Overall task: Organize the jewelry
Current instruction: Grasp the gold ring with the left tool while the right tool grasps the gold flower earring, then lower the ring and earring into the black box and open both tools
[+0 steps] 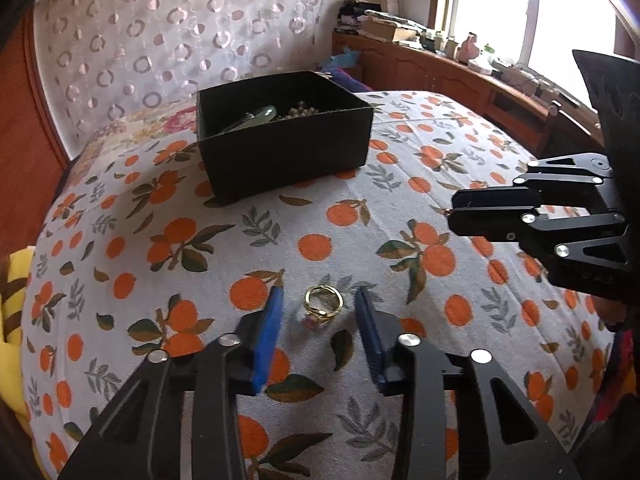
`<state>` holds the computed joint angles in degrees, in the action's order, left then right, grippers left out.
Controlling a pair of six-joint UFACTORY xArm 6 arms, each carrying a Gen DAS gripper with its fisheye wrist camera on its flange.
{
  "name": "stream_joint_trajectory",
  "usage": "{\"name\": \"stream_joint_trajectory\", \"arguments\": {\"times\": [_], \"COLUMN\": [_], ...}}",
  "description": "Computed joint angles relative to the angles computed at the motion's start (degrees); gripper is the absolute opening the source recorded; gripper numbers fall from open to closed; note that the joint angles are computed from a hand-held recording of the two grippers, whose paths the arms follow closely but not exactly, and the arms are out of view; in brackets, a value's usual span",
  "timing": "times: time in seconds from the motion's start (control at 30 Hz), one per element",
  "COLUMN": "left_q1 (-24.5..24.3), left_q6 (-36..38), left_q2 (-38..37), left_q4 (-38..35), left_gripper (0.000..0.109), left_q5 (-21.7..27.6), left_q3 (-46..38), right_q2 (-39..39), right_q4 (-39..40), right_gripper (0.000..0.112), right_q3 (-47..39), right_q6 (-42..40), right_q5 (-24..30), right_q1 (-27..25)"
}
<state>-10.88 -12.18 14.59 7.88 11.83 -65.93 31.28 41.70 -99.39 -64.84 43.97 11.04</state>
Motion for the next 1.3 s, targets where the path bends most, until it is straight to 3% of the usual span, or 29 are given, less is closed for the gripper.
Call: {"name": "stream_joint_trajectory", "arguments": {"times": [0.03,0.13,0.17,0.23,0.73,1.0,1.3], "left_q1": [0.04,-0.29,-0.21,0.10,2.80,4.08,5.18], "left_q6": [-0.53,3.13,2.50,0.35,-6.37,-4.82,-1.18], "left_q2": [0.05,-0.11,-0.18,-0.58,-2.57,-0.27,4.69], "left_q4": [0.78,-3.65,-3.16,-1.32,3.86,2.72,-1.36], "left_gripper": [0.018,0.018,0.009,0.005,0.005,0.005,0.005], "left_q5": [0.26,0.23,-0.02,-0.50,-2.08,-0.94,0.66], "left_q3": [-0.16,-0.04,0.03,0.24,-0.83,-7.08,-15.67], "right_q2": [-0.08,-0.10,-0.13,-0.12,1.02,6.93,20.28], "right_q4": [-0.02,-0.10,-0.16,-0.20,0.13,1.32,-0.43], "right_gripper": [0.017,0.017,0.017,0.017,0.017,0.017,0.018], "right_q3": [0.08,0.05,0.08,-0.12,-3.62,-15.65,-37.20], "right_q6": [-0.06,0.00,0.01,0.04,0.93,3.24,10.24], "right_q5": [-0.05,-0.14,-0.23,-0.25,0.52,3.53,9.14], "right_q1": [0.04,0.11,0.13,0.15,-0.13,0.06,0.48]}}
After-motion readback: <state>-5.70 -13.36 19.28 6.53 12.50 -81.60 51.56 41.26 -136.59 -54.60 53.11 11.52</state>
